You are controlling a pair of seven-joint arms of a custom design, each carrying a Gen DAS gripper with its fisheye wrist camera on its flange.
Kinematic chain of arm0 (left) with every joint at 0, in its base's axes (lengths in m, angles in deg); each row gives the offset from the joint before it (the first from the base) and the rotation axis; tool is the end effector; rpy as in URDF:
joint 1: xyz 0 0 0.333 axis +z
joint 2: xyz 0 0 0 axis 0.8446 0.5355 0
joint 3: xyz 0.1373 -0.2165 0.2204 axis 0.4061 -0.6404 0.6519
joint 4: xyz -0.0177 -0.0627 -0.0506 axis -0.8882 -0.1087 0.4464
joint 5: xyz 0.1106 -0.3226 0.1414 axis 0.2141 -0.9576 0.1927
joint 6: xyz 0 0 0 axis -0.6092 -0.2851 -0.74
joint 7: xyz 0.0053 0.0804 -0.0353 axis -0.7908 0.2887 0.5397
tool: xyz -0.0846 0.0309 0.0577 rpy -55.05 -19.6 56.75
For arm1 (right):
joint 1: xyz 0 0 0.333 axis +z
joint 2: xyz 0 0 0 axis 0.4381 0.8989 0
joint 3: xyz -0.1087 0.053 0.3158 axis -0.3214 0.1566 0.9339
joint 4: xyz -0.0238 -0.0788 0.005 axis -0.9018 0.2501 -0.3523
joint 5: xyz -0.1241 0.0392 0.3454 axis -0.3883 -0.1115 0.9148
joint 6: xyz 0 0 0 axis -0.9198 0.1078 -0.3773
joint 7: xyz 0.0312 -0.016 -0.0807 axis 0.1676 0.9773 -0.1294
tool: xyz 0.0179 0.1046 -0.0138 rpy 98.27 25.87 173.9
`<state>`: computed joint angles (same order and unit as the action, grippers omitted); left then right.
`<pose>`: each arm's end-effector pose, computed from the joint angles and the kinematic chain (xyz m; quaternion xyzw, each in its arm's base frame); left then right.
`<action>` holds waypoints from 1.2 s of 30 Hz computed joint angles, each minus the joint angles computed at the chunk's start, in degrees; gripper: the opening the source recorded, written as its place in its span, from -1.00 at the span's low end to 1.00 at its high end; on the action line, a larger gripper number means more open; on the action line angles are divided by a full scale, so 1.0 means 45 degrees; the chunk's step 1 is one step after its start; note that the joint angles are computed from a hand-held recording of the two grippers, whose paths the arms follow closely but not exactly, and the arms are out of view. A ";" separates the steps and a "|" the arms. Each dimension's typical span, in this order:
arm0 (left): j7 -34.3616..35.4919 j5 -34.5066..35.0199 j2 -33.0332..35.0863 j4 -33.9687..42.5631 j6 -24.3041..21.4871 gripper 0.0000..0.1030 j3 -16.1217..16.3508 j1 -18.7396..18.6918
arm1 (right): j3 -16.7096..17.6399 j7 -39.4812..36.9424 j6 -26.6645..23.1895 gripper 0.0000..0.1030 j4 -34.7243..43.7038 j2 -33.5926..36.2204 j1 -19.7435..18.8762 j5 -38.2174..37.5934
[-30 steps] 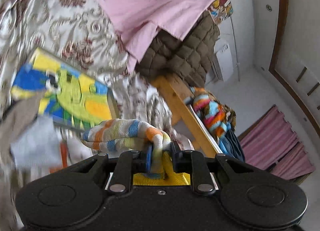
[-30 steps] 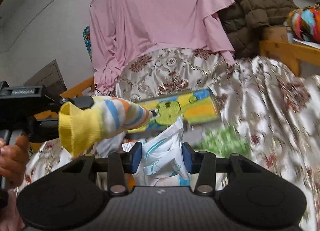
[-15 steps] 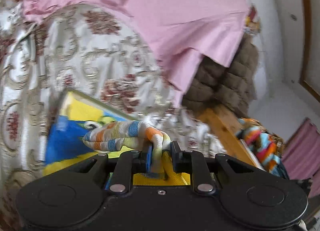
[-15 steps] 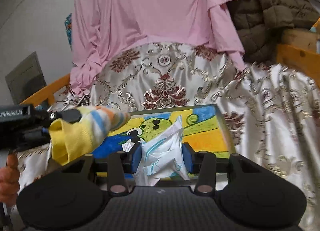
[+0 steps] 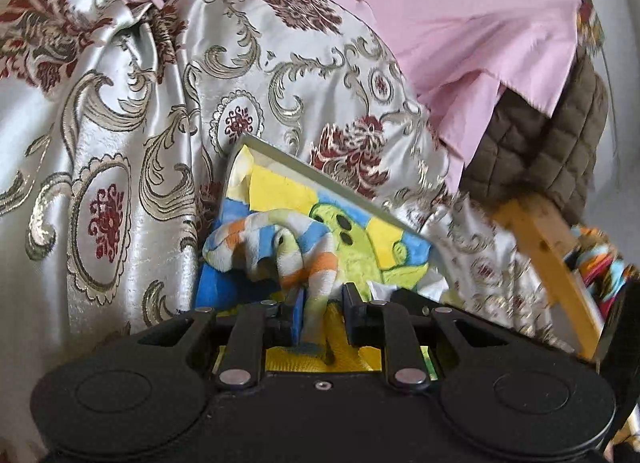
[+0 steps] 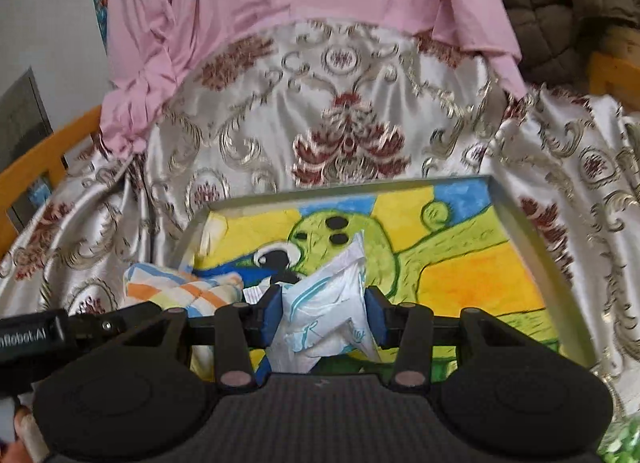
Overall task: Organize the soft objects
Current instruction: 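Carry the sock and towel over the frog picture tray with both tools, then open both tools to drop the sock and towel into the tray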
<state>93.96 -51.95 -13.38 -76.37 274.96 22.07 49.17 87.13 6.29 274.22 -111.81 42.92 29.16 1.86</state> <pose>0.6036 -0.2727 0.3325 -0.6400 0.5852 -0.4953 0.0523 0.5879 0.0771 0.3485 -0.6062 0.6672 -0.2500 0.3532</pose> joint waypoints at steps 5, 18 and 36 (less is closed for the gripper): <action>0.0477 -0.0130 -0.0145 -0.0038 -0.0797 -0.56 0.0254 -0.0388 | -0.0500 -0.0545 -0.0661 -0.05 0.0431 0.0282 0.0683 0.0643; 0.1360 -0.0584 -0.0365 0.0102 -0.2215 -0.30 -0.0023 -0.0473 | 0.0125 -0.1268 -0.0961 0.19 0.0293 0.0362 -0.0102 0.0509; 0.4869 -0.5847 -0.2585 -0.2814 0.0530 0.59 0.4583 -0.6236 | 0.0971 0.0909 0.0714 0.98 -0.1812 -0.1588 -0.2467 -0.2201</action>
<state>115.87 -78.26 -25.01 -89.03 277.34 42.69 21.11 91.50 10.38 277.43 -119.97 35.77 18.06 -8.04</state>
